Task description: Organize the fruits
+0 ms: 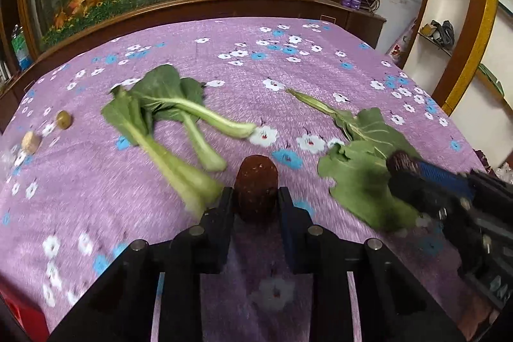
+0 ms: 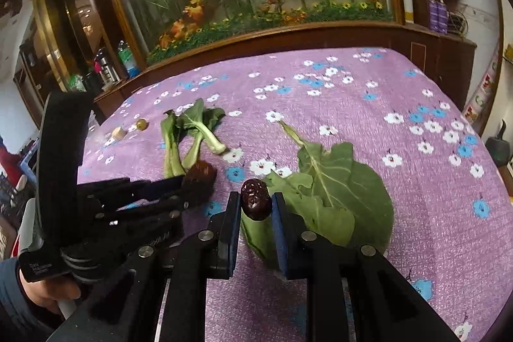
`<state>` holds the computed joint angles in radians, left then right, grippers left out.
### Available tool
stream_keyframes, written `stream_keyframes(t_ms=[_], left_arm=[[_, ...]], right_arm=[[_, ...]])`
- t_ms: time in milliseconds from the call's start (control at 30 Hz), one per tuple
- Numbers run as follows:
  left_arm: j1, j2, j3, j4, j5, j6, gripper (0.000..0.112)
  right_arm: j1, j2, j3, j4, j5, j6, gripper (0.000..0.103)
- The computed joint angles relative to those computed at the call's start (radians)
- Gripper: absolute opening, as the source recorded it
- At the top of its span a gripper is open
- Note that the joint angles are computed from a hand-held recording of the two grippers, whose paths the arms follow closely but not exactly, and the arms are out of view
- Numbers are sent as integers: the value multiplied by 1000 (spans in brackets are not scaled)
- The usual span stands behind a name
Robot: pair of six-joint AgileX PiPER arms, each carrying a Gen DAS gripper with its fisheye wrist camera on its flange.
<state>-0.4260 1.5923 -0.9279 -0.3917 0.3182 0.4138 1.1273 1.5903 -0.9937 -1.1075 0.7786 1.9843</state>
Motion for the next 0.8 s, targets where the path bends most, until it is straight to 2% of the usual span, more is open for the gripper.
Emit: stream_keyframes(t_ms=[67, 100, 300, 433, 567, 800], left_arm=[[25, -54, 44, -95, 20, 82, 25], [31, -88, 72, -87, 27, 74, 25], [81, -295, 211, 87, 97, -138, 25], [100, -399, 283, 241, 139, -302, 25], [144, -497, 339, 292, 198, -351, 25], [231, -725, 401, 247, 331, -273, 25]], right_arm=[[4, -6, 4, -5, 1, 6, 20], [3, -6, 5, -5, 1, 4, 20], [-3, 27, -27, 33, -33, -56, 20], [-7, 67, -85, 133, -66, -160, 20], [74, 92, -158, 192, -8, -216, 21], [266, 152, -300, 221, 176, -201, 21]])
